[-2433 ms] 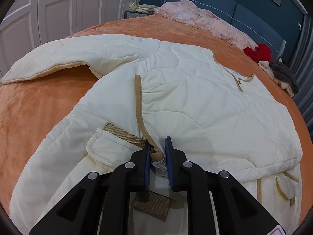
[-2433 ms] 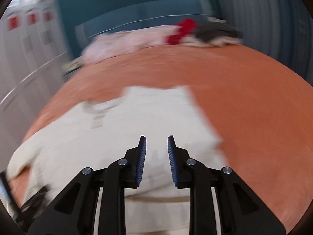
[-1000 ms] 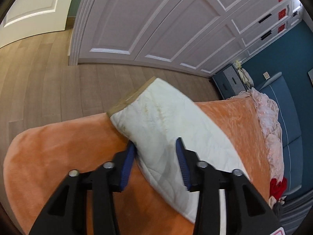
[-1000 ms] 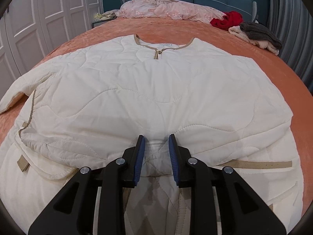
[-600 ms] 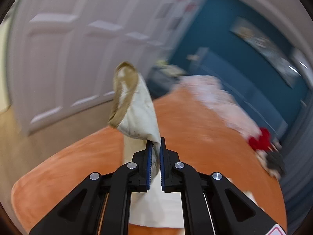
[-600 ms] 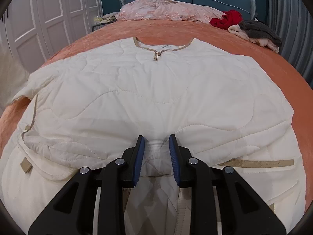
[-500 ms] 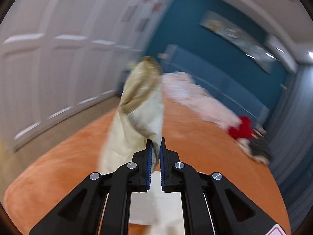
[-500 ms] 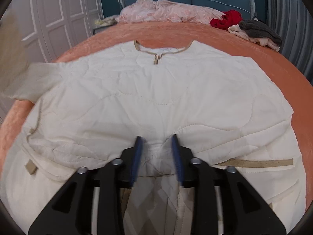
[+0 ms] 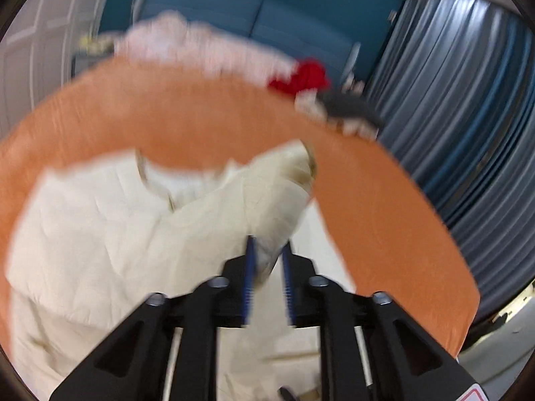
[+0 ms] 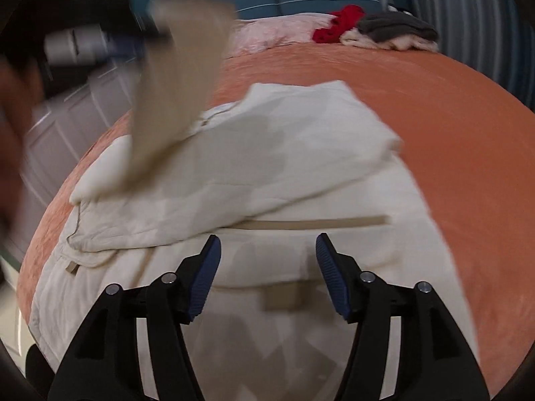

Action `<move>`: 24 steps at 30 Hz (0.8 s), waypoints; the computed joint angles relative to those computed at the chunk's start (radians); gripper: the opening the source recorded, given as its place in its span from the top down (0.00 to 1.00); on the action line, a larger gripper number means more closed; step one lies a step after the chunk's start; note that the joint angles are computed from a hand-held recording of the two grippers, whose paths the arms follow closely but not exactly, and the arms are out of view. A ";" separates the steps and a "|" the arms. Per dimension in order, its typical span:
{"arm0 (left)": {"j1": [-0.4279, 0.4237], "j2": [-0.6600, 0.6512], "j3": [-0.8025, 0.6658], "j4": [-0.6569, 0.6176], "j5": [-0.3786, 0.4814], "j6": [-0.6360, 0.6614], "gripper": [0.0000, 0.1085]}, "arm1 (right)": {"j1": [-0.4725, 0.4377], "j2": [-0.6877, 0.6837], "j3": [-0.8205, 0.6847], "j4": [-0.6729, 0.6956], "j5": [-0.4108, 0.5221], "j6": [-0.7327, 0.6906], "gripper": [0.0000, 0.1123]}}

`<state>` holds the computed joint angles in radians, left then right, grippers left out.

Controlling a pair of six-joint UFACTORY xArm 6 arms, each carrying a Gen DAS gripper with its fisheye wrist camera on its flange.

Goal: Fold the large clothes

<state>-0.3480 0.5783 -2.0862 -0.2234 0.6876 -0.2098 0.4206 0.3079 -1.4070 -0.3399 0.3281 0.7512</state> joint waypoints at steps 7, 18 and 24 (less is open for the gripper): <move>0.045 -0.148 0.290 -0.300 -0.067 0.110 0.63 | -0.047 -0.005 -0.002 0.153 -0.067 -0.091 0.40; 0.324 -0.276 0.548 -0.210 -0.210 -0.119 0.54 | -0.066 0.308 -0.478 0.361 0.070 -0.204 0.36; 0.380 -0.260 0.585 -0.212 -0.213 -0.132 0.54 | -0.080 0.430 -0.635 0.539 0.210 -0.268 0.67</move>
